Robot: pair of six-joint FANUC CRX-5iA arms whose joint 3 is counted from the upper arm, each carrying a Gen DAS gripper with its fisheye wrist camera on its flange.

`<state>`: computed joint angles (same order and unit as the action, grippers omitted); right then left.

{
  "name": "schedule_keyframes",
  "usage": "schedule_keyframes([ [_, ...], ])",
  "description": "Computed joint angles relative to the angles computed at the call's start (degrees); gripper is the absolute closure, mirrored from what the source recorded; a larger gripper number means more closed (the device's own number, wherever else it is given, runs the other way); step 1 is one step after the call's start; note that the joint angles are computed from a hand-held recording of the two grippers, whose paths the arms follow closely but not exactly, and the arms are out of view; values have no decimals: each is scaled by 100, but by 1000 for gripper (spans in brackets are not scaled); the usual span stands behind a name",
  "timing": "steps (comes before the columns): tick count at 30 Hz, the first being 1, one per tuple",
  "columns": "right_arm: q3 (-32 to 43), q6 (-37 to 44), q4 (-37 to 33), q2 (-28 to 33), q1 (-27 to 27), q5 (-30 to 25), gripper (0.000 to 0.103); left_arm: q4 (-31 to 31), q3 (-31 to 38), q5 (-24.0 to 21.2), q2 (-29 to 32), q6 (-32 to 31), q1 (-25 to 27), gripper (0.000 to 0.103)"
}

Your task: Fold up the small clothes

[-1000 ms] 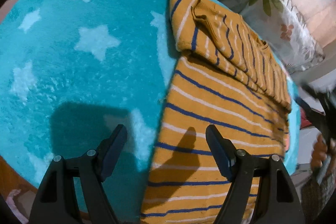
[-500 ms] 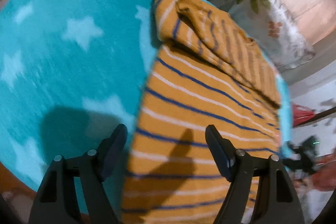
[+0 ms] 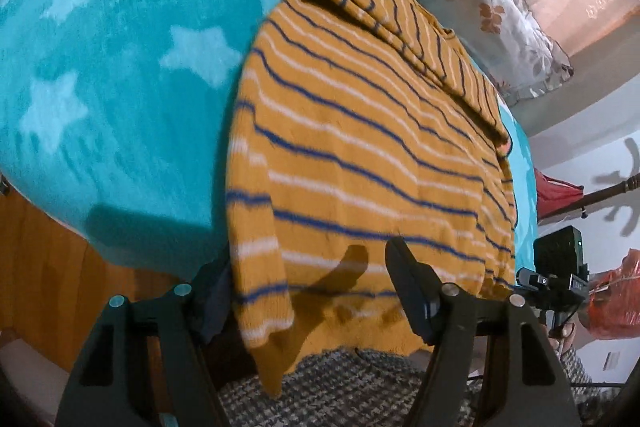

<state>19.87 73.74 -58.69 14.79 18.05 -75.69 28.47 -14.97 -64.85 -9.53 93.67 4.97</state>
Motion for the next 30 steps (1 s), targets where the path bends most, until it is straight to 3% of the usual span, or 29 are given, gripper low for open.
schedule_keyframes([
  [6,308,36,-89,252,133,-254,39,113,-208,11,-19,327,-69,36],
  [10,295,120,-147,294,153,-431,39,157,-301,-106,19,574,-58,62],
  [15,237,286,-201,364,222,-656,40,111,-222,-231,31,884,-66,80],
  [16,247,326,-211,377,234,-680,47,5,-125,-308,61,978,-97,85],
  [19,381,422,-179,411,259,-806,92,-298,223,-590,183,1294,-184,91],
  [23,578,660,-742,323,-34,-865,96,-395,649,-785,213,1550,-195,92],
  [26,896,727,-1005,322,-188,-682,96,-166,832,-646,237,1556,-57,92],
  [30,1622,637,-1049,626,-327,-111,96,-82,1794,-376,937,1458,31,94],
])
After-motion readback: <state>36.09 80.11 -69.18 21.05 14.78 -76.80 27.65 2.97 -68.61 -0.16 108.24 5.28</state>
